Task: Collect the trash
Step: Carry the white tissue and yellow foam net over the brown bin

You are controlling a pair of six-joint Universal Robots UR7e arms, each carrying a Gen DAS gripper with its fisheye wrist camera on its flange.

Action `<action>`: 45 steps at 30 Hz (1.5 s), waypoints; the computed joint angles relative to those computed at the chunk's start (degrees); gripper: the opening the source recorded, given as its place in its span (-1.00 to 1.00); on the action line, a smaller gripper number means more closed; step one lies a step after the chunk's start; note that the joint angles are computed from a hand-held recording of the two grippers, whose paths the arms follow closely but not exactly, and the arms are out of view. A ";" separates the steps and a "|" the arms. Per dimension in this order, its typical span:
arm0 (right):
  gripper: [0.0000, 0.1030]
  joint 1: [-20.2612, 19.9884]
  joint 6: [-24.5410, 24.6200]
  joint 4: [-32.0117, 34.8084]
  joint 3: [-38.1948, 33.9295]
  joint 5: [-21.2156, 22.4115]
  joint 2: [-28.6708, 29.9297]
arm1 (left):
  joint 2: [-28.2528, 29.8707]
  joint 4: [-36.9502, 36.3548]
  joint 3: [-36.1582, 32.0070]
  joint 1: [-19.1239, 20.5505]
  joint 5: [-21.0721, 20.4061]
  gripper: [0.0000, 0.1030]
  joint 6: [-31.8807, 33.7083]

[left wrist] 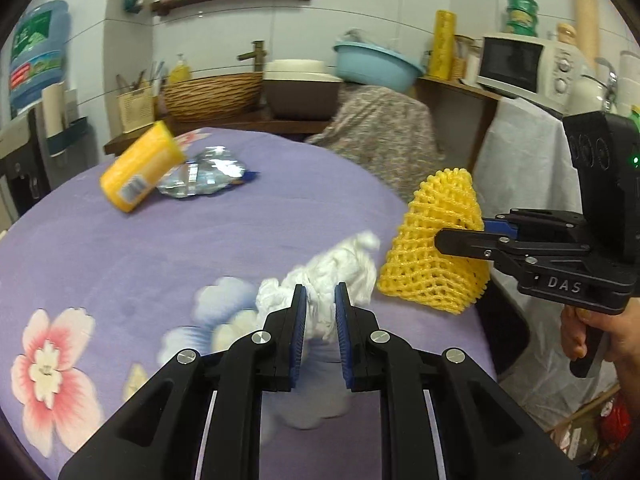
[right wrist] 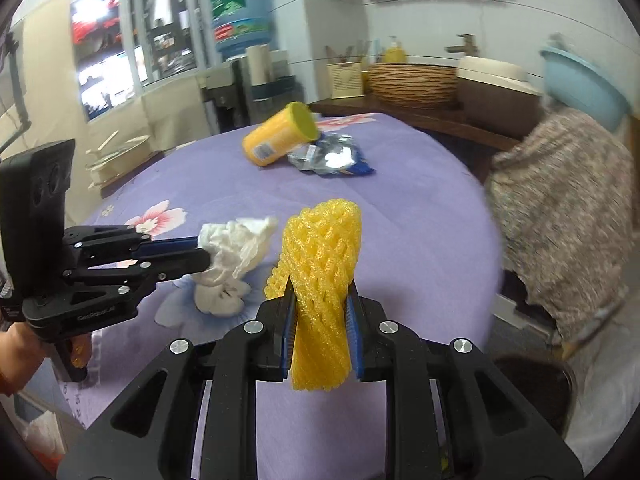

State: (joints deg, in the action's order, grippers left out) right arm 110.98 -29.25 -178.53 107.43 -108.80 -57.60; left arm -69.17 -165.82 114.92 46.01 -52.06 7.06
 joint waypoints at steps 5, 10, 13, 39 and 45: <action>-0.56 -1.99 1.86 -7.25 7.71 -3.93 -5.94 | 3.30 -1.09 -0.36 -2.01 -4.23 -0.70 -0.17; -0.57 -4.75 4.61 -10.75 13.12 -6.16 -11.08 | 6.26 -2.95 -1.40 -3.74 -5.81 -0.75 1.34; -0.56 -6.28 5.03 -12.74 15.55 -7.62 -13.23 | 6.96 -3.20 -2.18 -4.00 -7.41 -0.77 0.29; -0.56 -10.05 5.33 -14.39 18.99 -7.75 -14.27 | 6.91 11.86 -3.54 -3.69 -1.77 -0.28 -7.70; -0.56 -12.00 6.35 -14.26 19.73 -9.43 -15.01 | 9.01 8.55 -4.42 -6.20 -6.90 -0.29 -4.49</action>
